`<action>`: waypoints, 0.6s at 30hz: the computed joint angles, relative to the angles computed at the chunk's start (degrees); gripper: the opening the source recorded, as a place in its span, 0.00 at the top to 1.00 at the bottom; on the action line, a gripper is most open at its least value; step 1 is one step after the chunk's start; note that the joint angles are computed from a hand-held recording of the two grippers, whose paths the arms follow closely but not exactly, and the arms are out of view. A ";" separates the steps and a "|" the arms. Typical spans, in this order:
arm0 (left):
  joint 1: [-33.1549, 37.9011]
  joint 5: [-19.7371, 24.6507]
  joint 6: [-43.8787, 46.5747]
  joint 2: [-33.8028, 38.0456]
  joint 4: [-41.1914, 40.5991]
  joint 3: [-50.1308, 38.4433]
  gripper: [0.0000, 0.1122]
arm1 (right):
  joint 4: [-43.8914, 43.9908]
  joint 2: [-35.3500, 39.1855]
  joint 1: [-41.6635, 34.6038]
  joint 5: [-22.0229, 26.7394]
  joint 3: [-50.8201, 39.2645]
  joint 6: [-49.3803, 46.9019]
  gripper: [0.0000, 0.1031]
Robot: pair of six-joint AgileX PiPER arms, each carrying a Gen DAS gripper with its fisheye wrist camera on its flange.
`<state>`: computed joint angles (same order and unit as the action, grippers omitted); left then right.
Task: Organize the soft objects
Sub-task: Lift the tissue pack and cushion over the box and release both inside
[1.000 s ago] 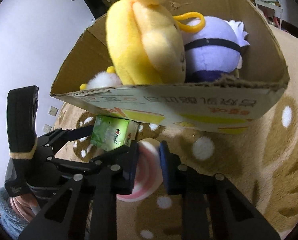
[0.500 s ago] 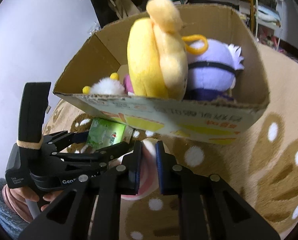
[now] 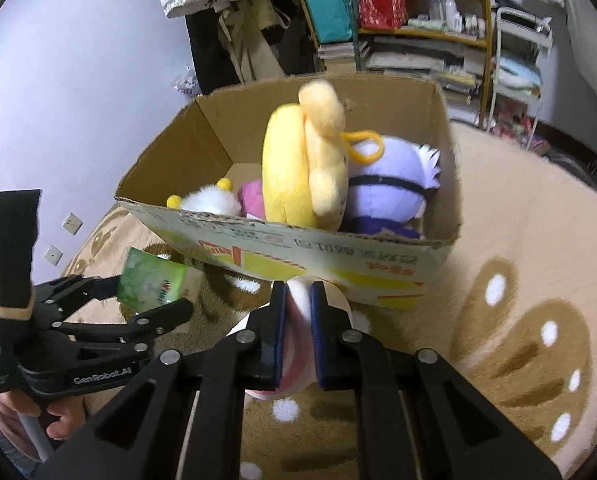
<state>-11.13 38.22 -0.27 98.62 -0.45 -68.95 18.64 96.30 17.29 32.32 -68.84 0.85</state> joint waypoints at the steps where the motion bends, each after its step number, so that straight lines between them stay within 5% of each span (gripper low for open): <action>1: -0.52 -0.41 -1.17 -1.23 1.12 0.70 0.34 | -1.87 -1.15 0.45 -0.77 0.61 1.63 0.89; 18: -1.93 -9.39 -14.85 -15.91 16.26 11.53 0.34 | -22.81 -13.82 5.17 -5.29 3.52 18.69 0.89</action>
